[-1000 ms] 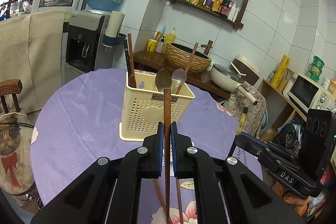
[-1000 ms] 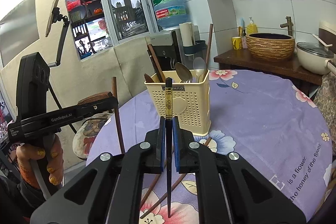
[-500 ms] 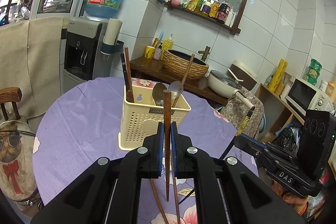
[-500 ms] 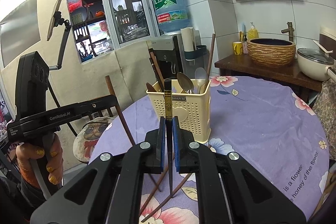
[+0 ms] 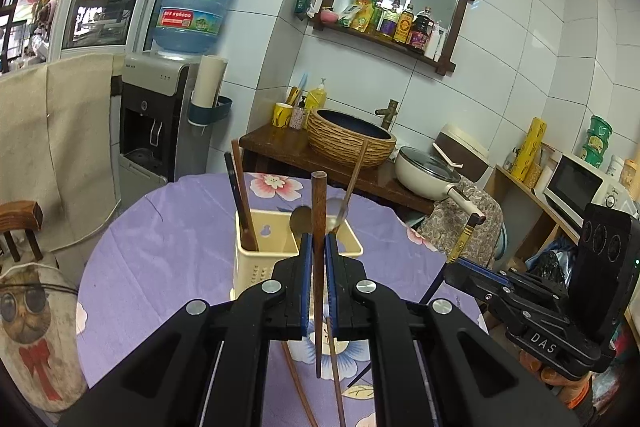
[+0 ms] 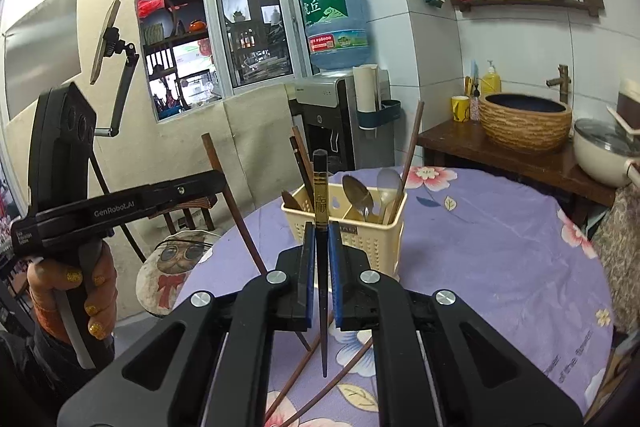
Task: Organize utensils
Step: 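Lift both chopsticks upright and carry them over the holder, then lower both chopsticks into the holder and open both tools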
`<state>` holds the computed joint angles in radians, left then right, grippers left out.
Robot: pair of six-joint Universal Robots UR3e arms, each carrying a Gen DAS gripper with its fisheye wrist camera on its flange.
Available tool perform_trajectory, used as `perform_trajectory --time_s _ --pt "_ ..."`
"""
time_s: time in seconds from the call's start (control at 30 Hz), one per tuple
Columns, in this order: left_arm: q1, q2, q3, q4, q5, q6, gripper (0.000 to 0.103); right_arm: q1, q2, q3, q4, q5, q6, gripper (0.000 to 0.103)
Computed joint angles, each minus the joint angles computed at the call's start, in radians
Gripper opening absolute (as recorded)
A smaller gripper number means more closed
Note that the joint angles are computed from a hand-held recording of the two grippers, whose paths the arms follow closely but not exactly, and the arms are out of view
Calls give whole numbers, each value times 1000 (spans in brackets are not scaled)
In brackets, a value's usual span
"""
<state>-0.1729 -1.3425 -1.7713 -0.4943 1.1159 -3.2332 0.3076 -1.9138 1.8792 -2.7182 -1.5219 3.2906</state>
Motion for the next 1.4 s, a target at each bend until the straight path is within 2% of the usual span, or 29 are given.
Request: perform_trajectory --time_s 0.2,0.3,0.43,0.5,0.57,0.63,0.93,1.4 --pt "12 -75 237 -106 -9 8 7 -26 80 -230 98 21 -44 7" --pt "14 -142 411 -170 -1 -4 7 -49 161 -418 162 28 -46 7" --pt "-18 -289 685 -233 90 -39 7 -53 322 -707 235 -29 -53 7" --pt "-29 -368 806 -271 118 -55 7 -58 381 -794 250 -43 -46 7" --pt "-54 -429 867 -265 183 -65 7 -56 437 -842 225 -73 -44 7" --pt "-64 -461 880 -262 207 -64 7 -64 471 -854 221 -74 -27 7" --pt "-97 -511 679 -136 268 -56 7 -103 485 -588 57 -38 34 7" --pt "-108 -541 524 -61 266 -45 7 -122 500 -397 -65 -27 73 7"
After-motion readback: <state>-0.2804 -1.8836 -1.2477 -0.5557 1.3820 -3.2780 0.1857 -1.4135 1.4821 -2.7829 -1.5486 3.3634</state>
